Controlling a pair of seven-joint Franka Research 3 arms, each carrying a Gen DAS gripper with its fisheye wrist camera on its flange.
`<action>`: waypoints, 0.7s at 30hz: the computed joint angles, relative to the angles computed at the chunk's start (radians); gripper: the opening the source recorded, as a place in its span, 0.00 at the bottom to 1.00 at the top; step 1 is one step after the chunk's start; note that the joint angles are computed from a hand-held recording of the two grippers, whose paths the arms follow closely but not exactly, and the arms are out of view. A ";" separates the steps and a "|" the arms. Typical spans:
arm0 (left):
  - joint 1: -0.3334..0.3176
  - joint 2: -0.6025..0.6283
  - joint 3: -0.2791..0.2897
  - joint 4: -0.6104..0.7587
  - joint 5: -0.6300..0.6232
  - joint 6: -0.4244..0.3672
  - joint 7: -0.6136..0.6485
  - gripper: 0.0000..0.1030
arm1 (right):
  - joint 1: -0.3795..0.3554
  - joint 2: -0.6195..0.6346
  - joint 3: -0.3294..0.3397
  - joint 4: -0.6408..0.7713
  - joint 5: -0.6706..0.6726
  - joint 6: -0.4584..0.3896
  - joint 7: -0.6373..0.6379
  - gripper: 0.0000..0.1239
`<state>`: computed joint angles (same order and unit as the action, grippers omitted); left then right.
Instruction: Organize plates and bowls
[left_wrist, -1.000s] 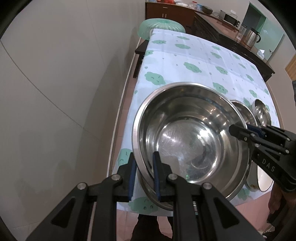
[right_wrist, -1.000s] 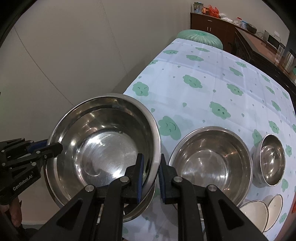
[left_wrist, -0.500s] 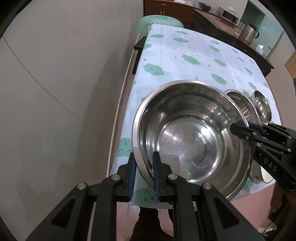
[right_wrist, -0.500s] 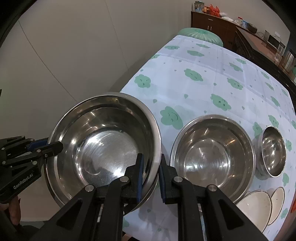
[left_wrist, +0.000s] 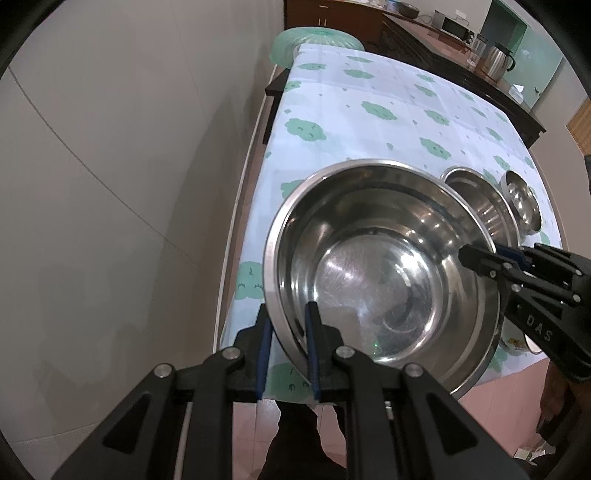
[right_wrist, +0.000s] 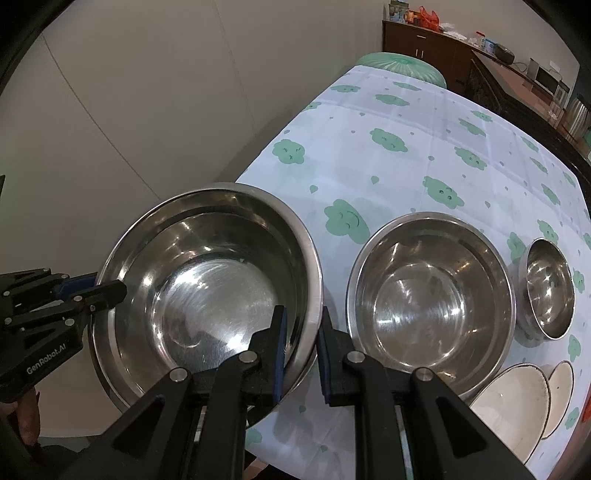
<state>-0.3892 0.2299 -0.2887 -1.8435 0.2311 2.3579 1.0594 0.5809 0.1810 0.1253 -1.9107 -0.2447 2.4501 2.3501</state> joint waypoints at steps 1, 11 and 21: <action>0.000 -0.001 0.000 -0.002 -0.001 0.000 0.000 0.14 | 0.001 0.001 0.000 0.000 0.001 -0.001 0.000 0.14; 0.002 -0.011 -0.002 -0.020 -0.007 0.001 0.005 0.14 | 0.005 0.000 0.003 -0.003 -0.001 -0.003 0.004 0.14; 0.002 -0.010 -0.002 -0.031 -0.010 0.002 0.007 0.14 | 0.012 -0.002 0.006 -0.015 -0.002 -0.002 0.008 0.14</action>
